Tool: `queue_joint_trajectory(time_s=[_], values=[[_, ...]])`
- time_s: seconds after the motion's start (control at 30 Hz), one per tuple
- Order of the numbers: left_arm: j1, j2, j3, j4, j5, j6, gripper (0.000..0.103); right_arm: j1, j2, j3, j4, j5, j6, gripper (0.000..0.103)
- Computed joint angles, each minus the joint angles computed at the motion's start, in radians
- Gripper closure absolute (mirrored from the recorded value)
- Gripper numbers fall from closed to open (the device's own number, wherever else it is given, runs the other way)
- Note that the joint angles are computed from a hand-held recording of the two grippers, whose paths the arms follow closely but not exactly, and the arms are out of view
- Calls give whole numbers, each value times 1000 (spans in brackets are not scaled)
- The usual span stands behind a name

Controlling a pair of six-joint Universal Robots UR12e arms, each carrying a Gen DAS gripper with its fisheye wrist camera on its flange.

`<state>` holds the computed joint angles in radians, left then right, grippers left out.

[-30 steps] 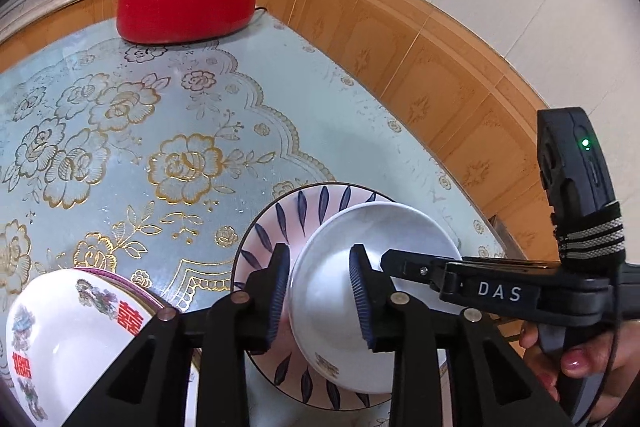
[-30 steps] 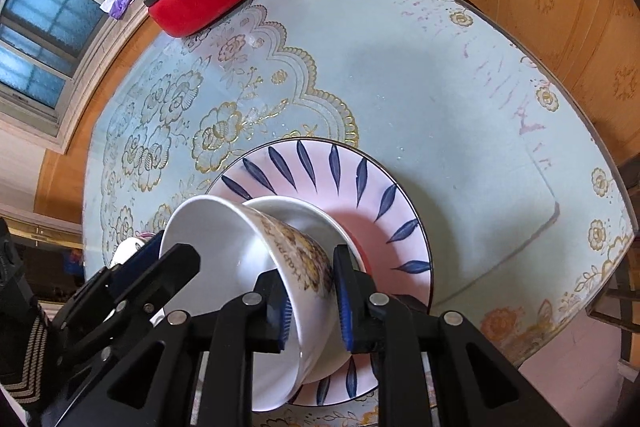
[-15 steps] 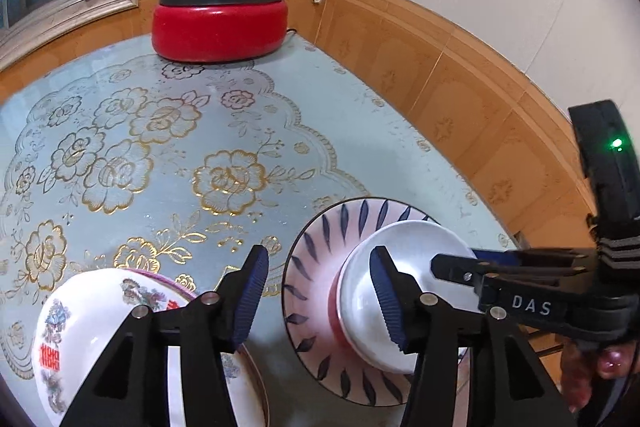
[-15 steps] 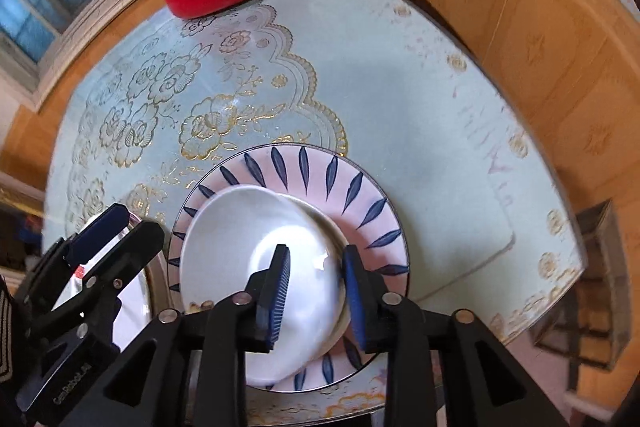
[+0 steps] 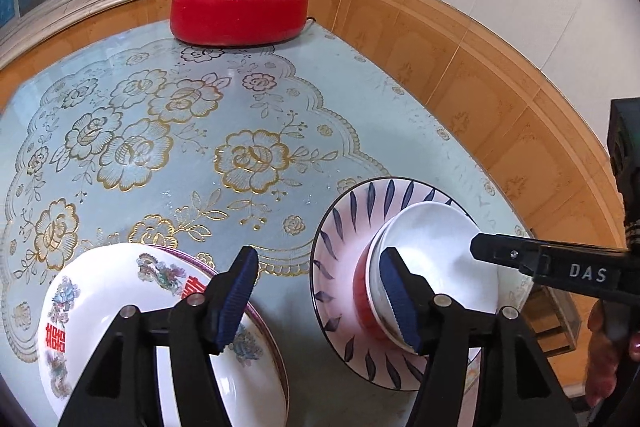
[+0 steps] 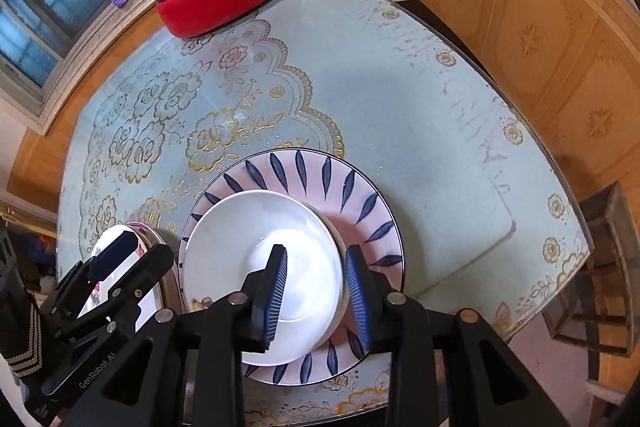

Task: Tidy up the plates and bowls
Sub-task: 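Lower the white bowl into the red bowl with both grippers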

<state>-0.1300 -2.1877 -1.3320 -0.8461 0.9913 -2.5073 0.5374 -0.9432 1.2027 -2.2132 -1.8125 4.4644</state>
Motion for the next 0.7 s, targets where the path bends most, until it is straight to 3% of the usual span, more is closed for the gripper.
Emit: queue_joint_trajectory(time_s=[0.2, 0.33, 0.5, 0.7], values=[[0, 2, -5, 22, 10, -20, 29, 15, -27, 52, -99, -77, 35, 72], [1, 0, 0, 23, 10, -40, 27, 23, -53, 83, -66, -137, 106, 72], [-4, -9, 15, 34, 39, -58, 24, 16, -74, 138, -68, -95, 179, 72], [-8, -29, 59, -10, 53, -82, 20, 19, -69, 183, -157, -56, 146, 74]])
